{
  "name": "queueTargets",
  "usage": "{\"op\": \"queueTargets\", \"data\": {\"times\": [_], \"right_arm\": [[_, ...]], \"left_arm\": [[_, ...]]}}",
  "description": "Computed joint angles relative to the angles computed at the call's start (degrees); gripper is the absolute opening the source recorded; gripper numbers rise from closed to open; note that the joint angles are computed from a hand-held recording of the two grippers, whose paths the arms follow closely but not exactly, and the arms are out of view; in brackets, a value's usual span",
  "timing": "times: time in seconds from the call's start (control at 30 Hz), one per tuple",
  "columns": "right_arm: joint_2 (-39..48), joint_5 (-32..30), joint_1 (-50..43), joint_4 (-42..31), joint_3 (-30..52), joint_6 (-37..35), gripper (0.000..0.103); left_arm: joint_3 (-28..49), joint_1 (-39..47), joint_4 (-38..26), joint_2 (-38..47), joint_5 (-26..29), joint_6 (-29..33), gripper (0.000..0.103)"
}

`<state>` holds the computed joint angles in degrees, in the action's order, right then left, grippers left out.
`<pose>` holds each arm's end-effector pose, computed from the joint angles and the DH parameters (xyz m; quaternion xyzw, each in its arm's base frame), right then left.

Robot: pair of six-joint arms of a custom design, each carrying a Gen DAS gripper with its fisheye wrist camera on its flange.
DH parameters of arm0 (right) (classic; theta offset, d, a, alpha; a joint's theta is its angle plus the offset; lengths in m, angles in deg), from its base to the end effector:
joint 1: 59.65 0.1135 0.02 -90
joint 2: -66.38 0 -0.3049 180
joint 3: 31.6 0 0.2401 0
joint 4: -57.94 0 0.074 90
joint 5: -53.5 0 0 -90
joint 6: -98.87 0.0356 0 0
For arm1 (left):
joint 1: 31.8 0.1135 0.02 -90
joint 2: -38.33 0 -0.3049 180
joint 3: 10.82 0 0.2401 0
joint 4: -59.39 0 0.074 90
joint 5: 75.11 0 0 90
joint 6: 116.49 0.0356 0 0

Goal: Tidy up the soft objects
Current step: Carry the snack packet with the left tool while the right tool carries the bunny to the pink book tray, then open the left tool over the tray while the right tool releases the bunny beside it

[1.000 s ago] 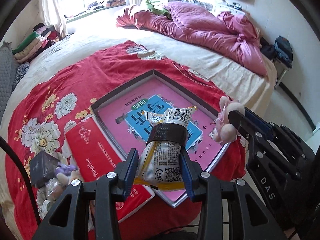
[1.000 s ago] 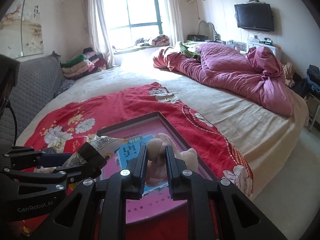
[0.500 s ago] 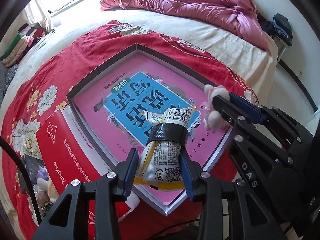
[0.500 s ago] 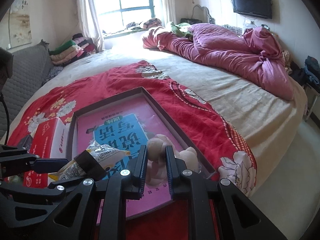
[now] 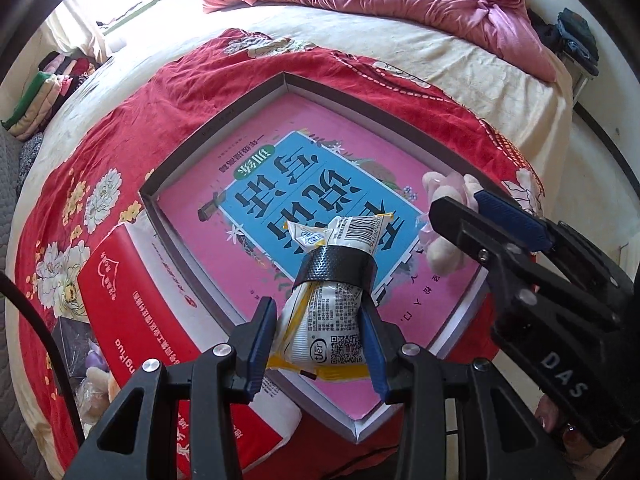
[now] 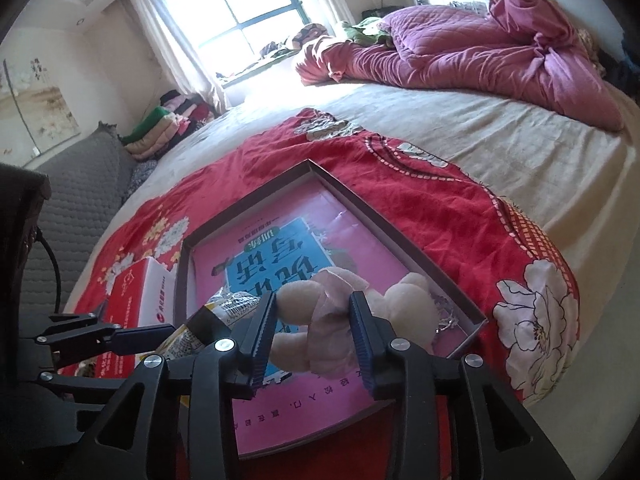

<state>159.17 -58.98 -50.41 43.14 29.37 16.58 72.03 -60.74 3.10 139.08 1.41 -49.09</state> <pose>0.3060 0.0636 0.2138 -0.0842 0.9103 0.2326 0.3318 0.2971 -0.1548 0.2347 0.0383 0.9830 0.0453 0.1735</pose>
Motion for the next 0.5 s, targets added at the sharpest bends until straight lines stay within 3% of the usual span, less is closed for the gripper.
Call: {"op": "queueTargets", "data": {"times": [0.13, 0.4, 0.5], "right_arm": [[0.46, -2.45, -1.64, 0.12, 0.06, 1.66, 0.054], [-1.27, -0.95, -2.00, -1.38, 0.02, 0.68, 0.060], [-1.72, -2.34, -3.17, -2.62, -0.04, 0.94, 0.062]], "left_arm": [[0.58, -0.33, -0.68, 1.73, 0.46, -0.12, 0.042], [0.07, -1.34, 0.02, 1.79, 0.69, 0.07, 0.044], [0.13, -1.12, 0.04, 0.72, 0.12, -0.27, 0.051]]}}
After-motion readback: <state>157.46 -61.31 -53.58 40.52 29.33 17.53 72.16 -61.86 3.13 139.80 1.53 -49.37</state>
